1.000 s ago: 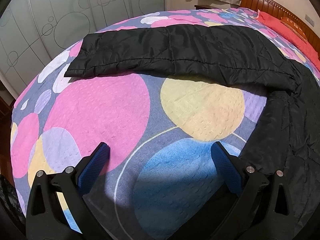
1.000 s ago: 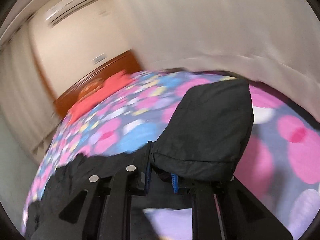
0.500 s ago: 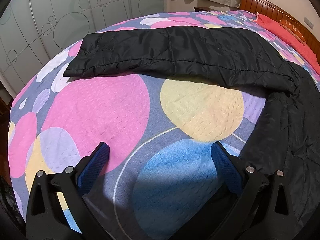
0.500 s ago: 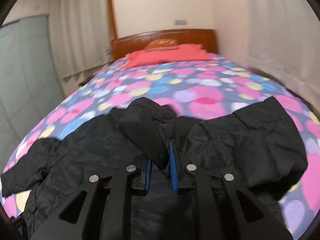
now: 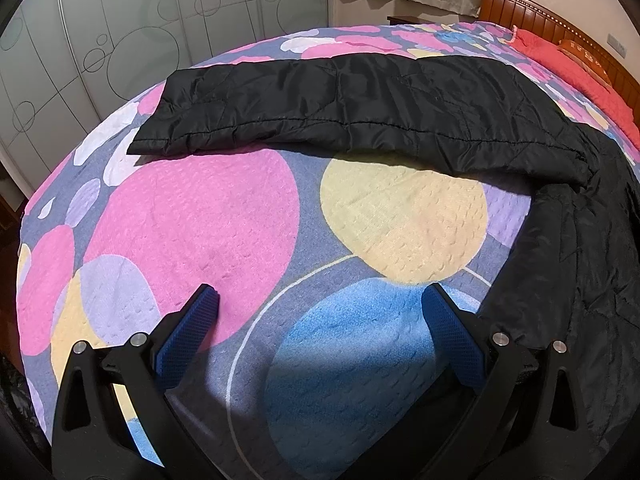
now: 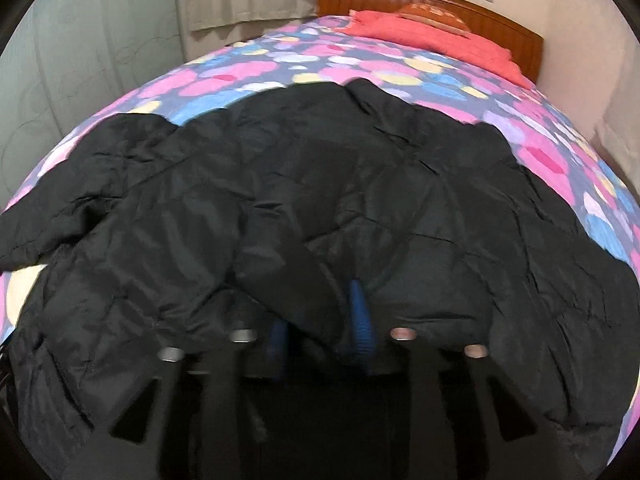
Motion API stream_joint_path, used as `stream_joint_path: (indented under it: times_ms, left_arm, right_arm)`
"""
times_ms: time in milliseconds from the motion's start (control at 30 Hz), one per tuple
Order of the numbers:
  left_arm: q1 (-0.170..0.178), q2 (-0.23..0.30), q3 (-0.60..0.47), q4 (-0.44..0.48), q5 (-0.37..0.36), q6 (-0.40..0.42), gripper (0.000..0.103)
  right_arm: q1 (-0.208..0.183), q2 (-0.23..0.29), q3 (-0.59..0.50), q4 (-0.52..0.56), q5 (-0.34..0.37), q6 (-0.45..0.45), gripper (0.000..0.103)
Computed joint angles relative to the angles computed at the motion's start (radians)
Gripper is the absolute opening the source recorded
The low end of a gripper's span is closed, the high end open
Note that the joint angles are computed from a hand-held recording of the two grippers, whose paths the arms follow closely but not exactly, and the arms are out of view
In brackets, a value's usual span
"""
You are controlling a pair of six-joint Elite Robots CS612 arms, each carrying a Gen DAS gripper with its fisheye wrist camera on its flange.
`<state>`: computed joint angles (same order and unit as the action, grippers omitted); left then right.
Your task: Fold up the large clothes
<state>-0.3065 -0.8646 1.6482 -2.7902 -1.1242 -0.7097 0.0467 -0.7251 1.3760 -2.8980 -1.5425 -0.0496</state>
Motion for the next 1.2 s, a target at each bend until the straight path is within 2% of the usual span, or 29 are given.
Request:
stream_joint_path:
  times_ms: [67, 167, 233, 300, 400, 500, 567, 633, 667, 767, 867, 1000, 1067, 1100, 1167, 1200]
  left_arm:
    - [0.0, 0.001, -0.001, -0.001, 0.0, 0.0, 0.101]
    - [0.0, 0.0, 0.0, 0.0, 0.002, 0.0, 0.101]
    - [0.0, 0.0, 0.0, 0.0, 0.0, 0.0, 0.101]
    - [0.0, 0.0, 0.001, -0.001, 0.002, 0.0, 0.101]
    - [0.0, 0.0, 0.001, -0.001, 0.002, 0.0, 0.101]
    - [0.0, 0.0, 0.0, 0.0, 0.001, 0.0, 0.101]
    - [-0.001, 0.001, 0.0, 0.001, 0.002, 0.0, 0.101]
    - [-0.001, 0.001, 0.0, 0.001, 0.003, 0.001, 0.101]
    - [-0.001, 0.001, -0.001, 0.002, 0.004, 0.001, 0.101]
    - [0.0, 0.001, -0.002, 0.005, 0.005, 0.003, 0.101]
    - [-0.001, 0.001, -0.002, 0.005, 0.005, 0.002, 0.101]
    - [-0.001, 0.001, -0.002, 0.006, 0.006, 0.003, 0.101]
    - [0.0, 0.002, -0.003, 0.004, 0.005, 0.004, 0.101]
    - [-0.001, 0.002, -0.002, 0.005, 0.006, 0.003, 0.101]
    - [-0.001, 0.002, -0.003, 0.005, 0.006, 0.003, 0.101]
    - [-0.001, 0.002, -0.002, 0.005, 0.006, 0.003, 0.101]
  right_arm:
    - [-0.008, -0.022, 0.03, -0.025, 0.068, -0.009, 0.066]
    - [-0.015, -0.058, 0.088, -0.099, 0.107, -0.015, 0.067]
    - [-0.035, -0.09, 0.138, -0.172, 0.121, 0.02, 0.067]
    - [-0.061, -0.111, 0.168, -0.22, 0.082, 0.078, 0.067]
    - [-0.111, -0.121, 0.183, -0.238, -0.043, 0.219, 0.066]
    - [-0.15, -0.103, 0.16, -0.21, -0.184, 0.335, 0.06]
    - [-0.165, -0.076, 0.125, -0.152, -0.245, 0.352, 0.058]
    - [-0.172, -0.052, 0.093, -0.067, -0.229, 0.365, 0.058]
    - [-0.178, -0.032, 0.074, -0.02, -0.192, 0.363, 0.061]
    - [-0.169, -0.026, 0.057, 0.001, -0.222, 0.342, 0.061]
    - [-0.152, -0.048, 0.075, -0.01, -0.262, 0.345, 0.061]
    - [-0.127, -0.07, 0.121, -0.111, -0.227, 0.317, 0.061]
    - [-0.112, -0.066, 0.117, -0.089, -0.189, 0.296, 0.061]
    - [-0.105, -0.052, 0.097, -0.037, -0.181, 0.28, 0.061]
    - [-0.087, -0.023, 0.068, 0.001, -0.245, 0.239, 0.062]
    - [-0.087, -0.028, 0.069, 0.002, -0.244, 0.244, 0.062]
